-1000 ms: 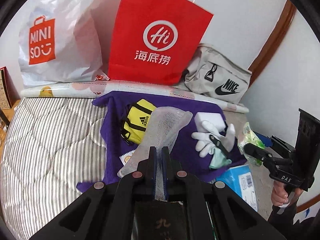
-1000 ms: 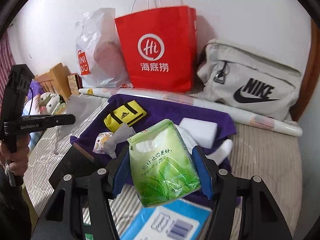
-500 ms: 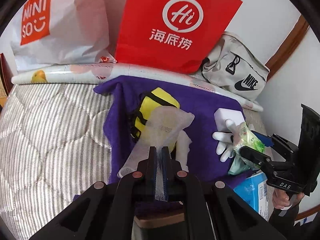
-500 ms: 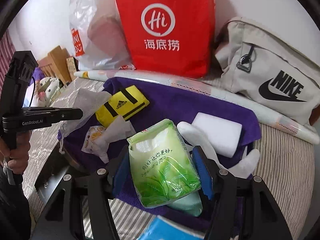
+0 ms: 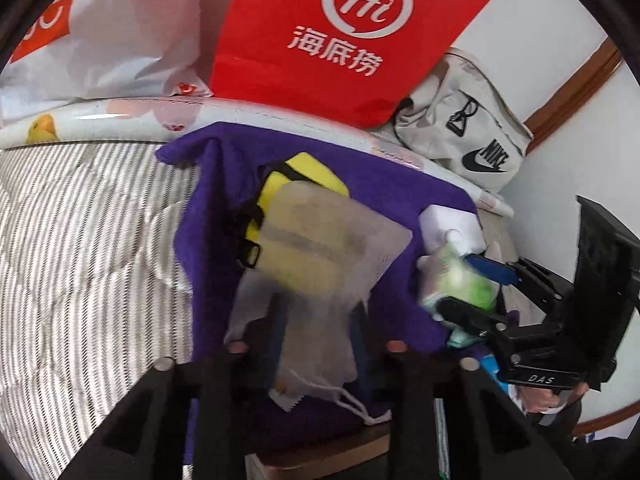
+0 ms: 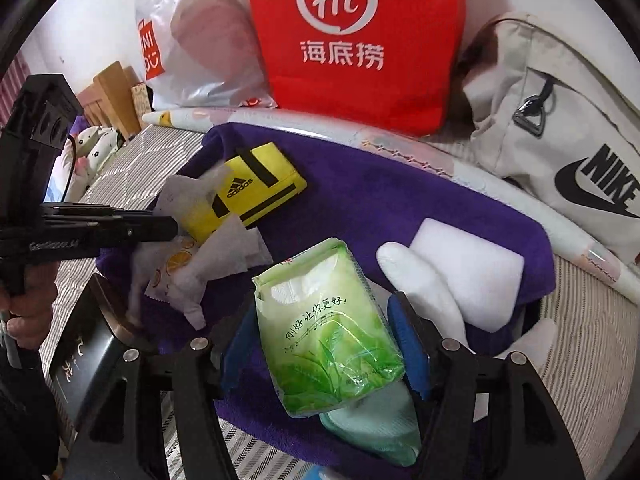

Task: Organize soft objects
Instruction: 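Open the left tool over the towel while the right tool releases the green packet beside the sponge, then pull both tools back from the towel toward the mattress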

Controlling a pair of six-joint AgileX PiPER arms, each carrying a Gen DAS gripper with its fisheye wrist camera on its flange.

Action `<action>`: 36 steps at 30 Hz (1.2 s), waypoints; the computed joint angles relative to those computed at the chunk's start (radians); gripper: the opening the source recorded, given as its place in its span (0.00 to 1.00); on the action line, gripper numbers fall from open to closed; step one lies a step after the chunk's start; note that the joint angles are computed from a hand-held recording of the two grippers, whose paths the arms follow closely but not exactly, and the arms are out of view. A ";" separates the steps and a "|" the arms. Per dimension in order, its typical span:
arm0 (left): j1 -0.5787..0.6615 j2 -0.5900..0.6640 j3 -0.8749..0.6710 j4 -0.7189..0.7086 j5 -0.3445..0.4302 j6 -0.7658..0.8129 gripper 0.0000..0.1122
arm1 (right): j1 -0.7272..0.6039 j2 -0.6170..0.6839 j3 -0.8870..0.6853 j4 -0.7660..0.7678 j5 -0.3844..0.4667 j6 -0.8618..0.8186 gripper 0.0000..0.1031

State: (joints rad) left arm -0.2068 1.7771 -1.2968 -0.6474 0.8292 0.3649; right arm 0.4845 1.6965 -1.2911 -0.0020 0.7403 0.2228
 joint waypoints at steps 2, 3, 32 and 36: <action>-0.001 -0.001 -0.003 -0.013 0.006 0.015 0.39 | 0.003 0.002 0.000 -0.034 -0.012 0.041 0.79; -0.003 -0.004 -0.004 -0.015 0.005 0.019 0.43 | 0.004 0.000 0.001 -0.045 -0.017 0.051 0.79; -0.226 -0.566 0.227 0.343 -0.018 -0.355 0.57 | 0.568 -0.554 0.196 -0.572 0.283 0.712 0.79; -0.318 -0.669 0.270 0.440 -0.015 -0.486 0.57 | 0.792 -0.588 0.191 -0.688 0.442 0.914 0.79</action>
